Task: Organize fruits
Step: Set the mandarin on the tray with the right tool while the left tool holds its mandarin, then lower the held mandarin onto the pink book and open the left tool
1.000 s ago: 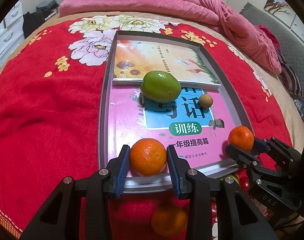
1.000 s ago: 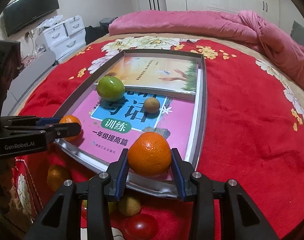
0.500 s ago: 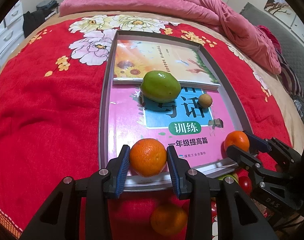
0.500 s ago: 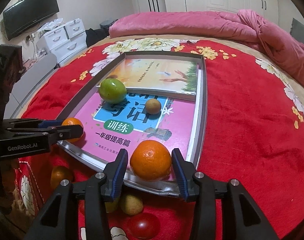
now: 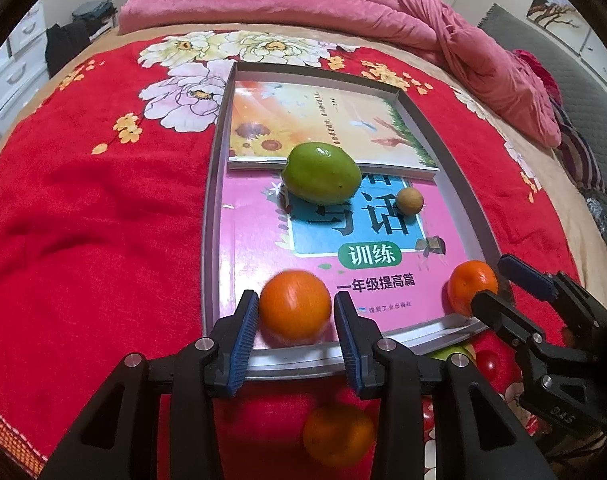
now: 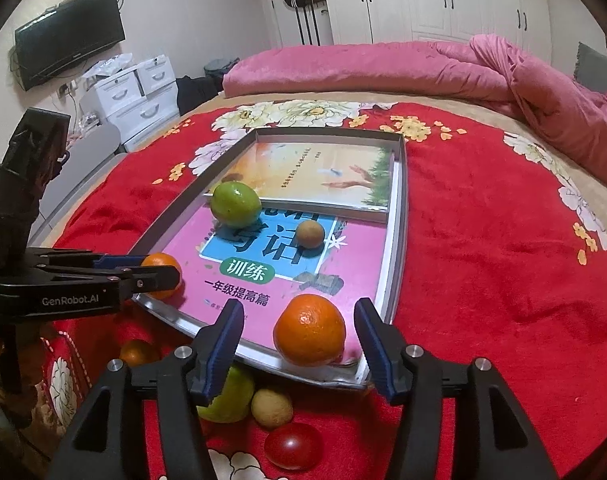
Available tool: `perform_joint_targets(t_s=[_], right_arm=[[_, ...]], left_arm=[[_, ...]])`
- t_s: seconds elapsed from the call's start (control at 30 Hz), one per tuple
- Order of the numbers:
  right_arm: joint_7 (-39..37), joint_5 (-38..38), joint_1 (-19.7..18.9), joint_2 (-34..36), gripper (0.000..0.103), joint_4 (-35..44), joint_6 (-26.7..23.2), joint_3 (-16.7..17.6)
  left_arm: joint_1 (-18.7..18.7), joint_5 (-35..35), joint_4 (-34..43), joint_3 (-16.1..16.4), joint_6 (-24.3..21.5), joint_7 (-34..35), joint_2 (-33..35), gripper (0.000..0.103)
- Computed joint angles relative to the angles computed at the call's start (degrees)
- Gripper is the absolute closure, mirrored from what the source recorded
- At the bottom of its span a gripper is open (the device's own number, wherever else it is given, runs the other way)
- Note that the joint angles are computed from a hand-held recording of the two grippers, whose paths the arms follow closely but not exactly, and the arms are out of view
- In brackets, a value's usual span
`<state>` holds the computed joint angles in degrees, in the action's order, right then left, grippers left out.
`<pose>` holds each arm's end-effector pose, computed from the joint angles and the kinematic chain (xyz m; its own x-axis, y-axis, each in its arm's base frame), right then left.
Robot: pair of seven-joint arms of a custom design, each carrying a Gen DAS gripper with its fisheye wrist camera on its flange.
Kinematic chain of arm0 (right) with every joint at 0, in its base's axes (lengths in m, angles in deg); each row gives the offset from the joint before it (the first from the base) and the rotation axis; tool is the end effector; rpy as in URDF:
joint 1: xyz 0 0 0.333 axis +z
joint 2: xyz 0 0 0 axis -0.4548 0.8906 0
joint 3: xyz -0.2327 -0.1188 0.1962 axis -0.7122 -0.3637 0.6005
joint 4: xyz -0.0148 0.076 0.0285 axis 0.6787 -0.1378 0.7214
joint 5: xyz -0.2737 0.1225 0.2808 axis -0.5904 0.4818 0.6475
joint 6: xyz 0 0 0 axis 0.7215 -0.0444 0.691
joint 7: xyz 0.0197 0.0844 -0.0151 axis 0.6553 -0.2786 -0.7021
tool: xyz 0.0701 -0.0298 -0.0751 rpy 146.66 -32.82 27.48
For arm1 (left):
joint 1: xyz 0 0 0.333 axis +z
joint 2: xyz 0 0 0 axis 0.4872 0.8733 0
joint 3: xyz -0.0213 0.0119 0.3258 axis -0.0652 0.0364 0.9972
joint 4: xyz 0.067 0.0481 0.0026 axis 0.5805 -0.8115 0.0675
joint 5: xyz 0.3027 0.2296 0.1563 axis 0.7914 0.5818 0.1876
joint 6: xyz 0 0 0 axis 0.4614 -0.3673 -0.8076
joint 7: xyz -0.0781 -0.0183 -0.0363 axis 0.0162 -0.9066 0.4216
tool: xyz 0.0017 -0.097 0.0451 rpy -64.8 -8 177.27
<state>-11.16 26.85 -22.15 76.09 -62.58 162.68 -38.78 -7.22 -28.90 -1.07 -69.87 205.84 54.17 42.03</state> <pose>0.6076 0.2808 0.3482 0.5535 -0.8198 -0.1468 -0.6635 -0.3275 -0.6727 0.5912 -0.5038 0.3470 0.1581 -0.9738 0.1637 -0.8574 -0.2176 -0.4664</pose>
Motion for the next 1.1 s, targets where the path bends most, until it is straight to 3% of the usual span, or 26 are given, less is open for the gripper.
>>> perform_joint_targets(t_s=[0.3,0.4,0.63,0.87,1.0,1.1], right_arm=[[-0.34,-0.46,-1.28,-0.47,0.038,-1.11,2.12,1.74],[-1.05,-0.02,-3.02,-0.49,0.035,-1.46,2.81,3.73],[-2.11,0.48,-7.43,-0.55,0.029,-2.46,5.00,8.61],[-1.17,-1.11,-14.01,0.30,0.028,-3.36,6.96,15.32],[-0.34,-2.71,-18.95,1.10,0.020,-4.36,9.17,20.58],[0.52,-4.45,-22.67,1.87,0.018,-5.13,11.00,24.49]], left_arm=[[0.05,0.03,-0.82,-0.01,0.40,-0.38,-0.62,0.056],[0.02,0.50,-1.77,0.13,1.33,-0.92,-1.37,0.049],[-0.22,2.84,-4.89,0.89,4.24,-4.11,-4.18,0.046],[-0.10,5.47,-6.40,0.82,5.79,-6.13,-6.14,0.035],[-0.15,6.53,-6.58,0.62,5.49,-6.75,-6.87,0.034],[-0.48,7.86,-6.78,0.77,5.10,-7.67,-7.55,0.025]])
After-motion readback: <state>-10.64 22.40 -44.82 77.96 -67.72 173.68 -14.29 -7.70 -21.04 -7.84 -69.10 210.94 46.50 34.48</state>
